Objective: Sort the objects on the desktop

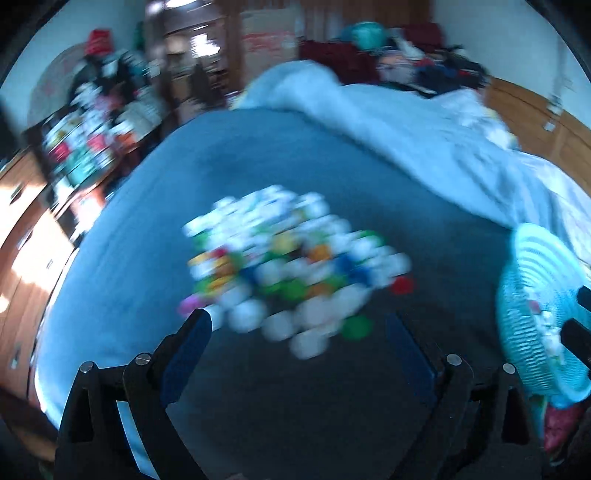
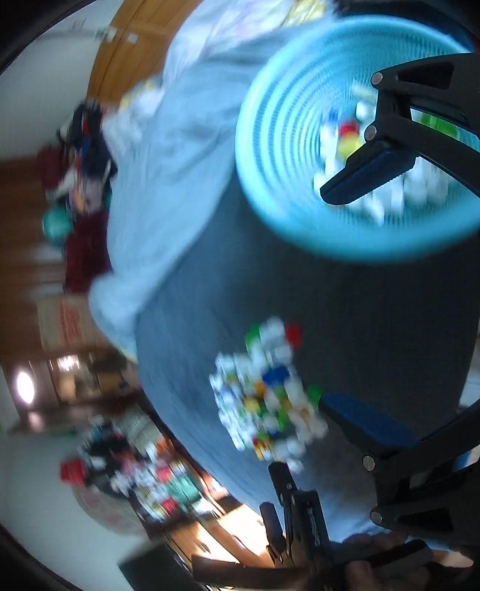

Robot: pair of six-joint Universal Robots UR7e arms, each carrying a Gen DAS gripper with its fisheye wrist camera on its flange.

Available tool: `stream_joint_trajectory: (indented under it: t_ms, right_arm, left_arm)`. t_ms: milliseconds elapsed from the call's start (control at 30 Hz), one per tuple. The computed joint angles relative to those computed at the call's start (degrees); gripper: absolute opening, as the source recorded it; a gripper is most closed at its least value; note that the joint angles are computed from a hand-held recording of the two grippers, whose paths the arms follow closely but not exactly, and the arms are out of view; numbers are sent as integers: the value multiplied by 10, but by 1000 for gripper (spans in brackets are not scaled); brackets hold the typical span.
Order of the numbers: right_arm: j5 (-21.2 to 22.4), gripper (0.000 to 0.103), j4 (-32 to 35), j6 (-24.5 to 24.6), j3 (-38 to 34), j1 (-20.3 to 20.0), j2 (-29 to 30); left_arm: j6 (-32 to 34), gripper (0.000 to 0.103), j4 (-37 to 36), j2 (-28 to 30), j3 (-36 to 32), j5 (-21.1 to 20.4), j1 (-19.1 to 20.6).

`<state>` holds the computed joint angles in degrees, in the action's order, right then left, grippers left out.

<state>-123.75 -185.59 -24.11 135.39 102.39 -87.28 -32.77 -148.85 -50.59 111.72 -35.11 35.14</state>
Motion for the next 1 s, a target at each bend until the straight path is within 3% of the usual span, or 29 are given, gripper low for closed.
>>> stream_joint_trajectory:
  t_ms: [167,300,667,733,1000]
  right_arm:
    - [32,103,-4,13,-7,3,94]
    - [37,103,-22,29,-14,-1,166]
    - [17,103,-58,46,-45,-11,270]
    - [15,103,-67,49,-48,-15,278]
    - [-1,103,-69,50,-59,-26,305]
  left_arm:
    - [-103,92,60,-61,69,34,38]
    - [-144,92,85,-86,98,42,67]
    - [-108,94,34,-89,134,21,127]
    - [-93,100,6,-84,142,31,128]
    - [-85,102,-18,-78,149,37,127]
